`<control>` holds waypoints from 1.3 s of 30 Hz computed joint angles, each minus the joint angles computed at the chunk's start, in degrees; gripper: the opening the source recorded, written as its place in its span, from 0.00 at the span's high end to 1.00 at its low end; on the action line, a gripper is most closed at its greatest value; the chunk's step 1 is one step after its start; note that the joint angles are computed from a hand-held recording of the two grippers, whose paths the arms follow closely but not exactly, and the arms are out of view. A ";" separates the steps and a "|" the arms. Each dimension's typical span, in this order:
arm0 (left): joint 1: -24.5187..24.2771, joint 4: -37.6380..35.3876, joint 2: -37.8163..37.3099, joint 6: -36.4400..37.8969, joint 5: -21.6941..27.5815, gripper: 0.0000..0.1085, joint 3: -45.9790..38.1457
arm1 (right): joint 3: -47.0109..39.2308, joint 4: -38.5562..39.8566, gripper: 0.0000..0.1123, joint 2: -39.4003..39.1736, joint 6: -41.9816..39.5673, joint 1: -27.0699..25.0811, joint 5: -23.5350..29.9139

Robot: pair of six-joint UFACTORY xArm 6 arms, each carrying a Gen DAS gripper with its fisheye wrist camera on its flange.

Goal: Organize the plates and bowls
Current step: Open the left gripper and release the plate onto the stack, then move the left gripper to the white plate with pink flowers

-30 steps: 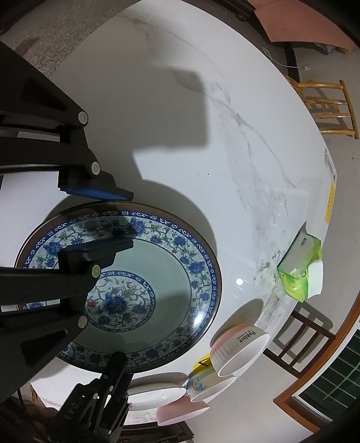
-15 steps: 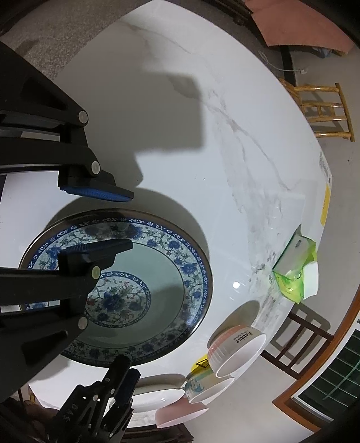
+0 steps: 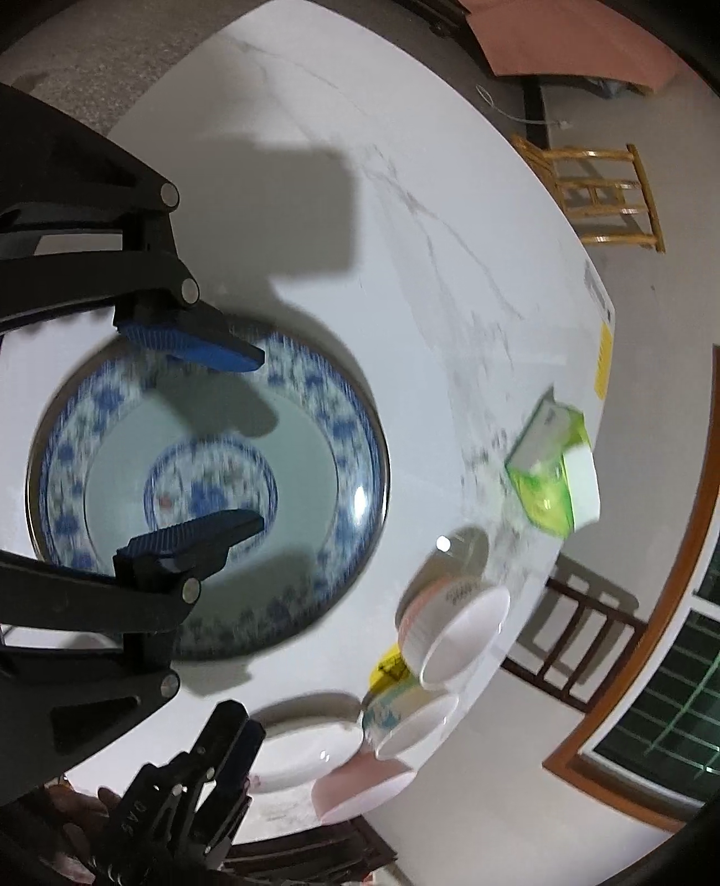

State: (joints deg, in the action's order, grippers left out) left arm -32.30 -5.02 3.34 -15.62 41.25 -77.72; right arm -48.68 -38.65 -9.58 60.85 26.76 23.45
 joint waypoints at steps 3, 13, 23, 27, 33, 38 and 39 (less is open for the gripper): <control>-1.85 0.31 0.57 -1.03 -1.19 0.53 -0.68 | 3.11 -1.98 0.65 -3.10 2.73 -0.75 -0.63; -8.11 11.38 3.00 -8.62 -6.05 0.46 -2.35 | 12.38 -19.26 0.65 -13.13 20.27 -5.88 -1.69; -12.68 6.33 12.26 -4.91 -4.84 0.46 -13.66 | 22.92 -16.40 0.65 -23.53 18.77 -16.81 -5.01; -14.14 3.05 17.03 -3.26 -4.78 0.46 -19.66 | 25.43 -15.08 0.65 -25.81 16.84 -21.53 -7.27; -15.95 -0.89 23.30 -0.35 -3.51 0.46 -28.00 | 27.23 -13.08 0.65 -25.21 13.87 -27.52 -11.08; -16.52 -4.24 28.13 0.82 -0.69 0.46 -34.40 | 27.49 -9.80 0.65 -22.08 9.76 -31.21 -15.97; -16.65 -4.07 29.12 0.53 -0.12 0.46 -35.66 | 27.28 -9.67 0.65 -21.12 9.40 -32.03 -17.07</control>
